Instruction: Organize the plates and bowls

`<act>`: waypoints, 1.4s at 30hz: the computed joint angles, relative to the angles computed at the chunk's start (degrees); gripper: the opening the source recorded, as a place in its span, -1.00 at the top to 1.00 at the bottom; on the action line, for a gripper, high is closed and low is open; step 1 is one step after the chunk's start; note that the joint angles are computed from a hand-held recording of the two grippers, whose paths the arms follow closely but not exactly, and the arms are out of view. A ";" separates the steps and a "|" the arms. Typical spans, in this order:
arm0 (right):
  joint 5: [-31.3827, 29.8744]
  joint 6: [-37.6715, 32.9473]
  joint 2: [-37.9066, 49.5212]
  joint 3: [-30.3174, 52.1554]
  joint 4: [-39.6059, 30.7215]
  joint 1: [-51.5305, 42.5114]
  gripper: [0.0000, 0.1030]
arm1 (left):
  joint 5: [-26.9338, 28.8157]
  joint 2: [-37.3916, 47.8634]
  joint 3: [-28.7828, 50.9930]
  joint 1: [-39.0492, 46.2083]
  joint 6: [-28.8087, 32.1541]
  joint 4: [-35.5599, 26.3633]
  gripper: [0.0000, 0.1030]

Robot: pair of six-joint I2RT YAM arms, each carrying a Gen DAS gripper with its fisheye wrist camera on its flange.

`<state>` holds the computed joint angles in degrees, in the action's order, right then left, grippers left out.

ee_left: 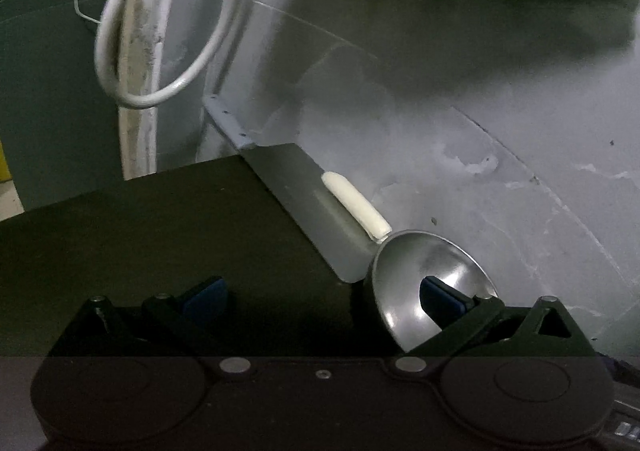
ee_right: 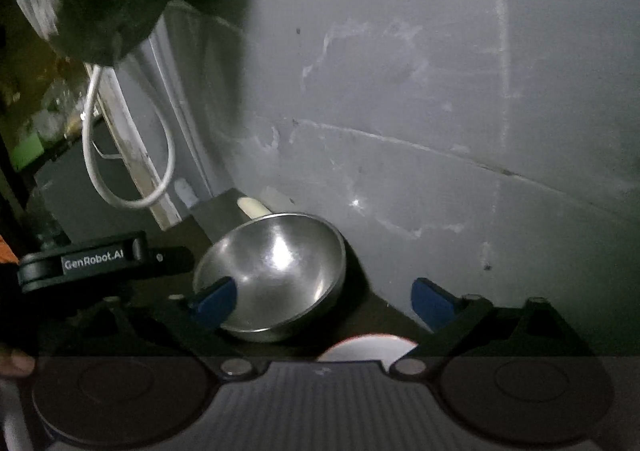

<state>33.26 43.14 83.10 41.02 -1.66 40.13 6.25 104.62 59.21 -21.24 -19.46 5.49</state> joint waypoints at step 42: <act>20.84 63.91 -21.57 -1.24 -54.95 60.19 0.59 | -7.19 -67.09 -28.99 -20.48 -8.52 -39.27 0.74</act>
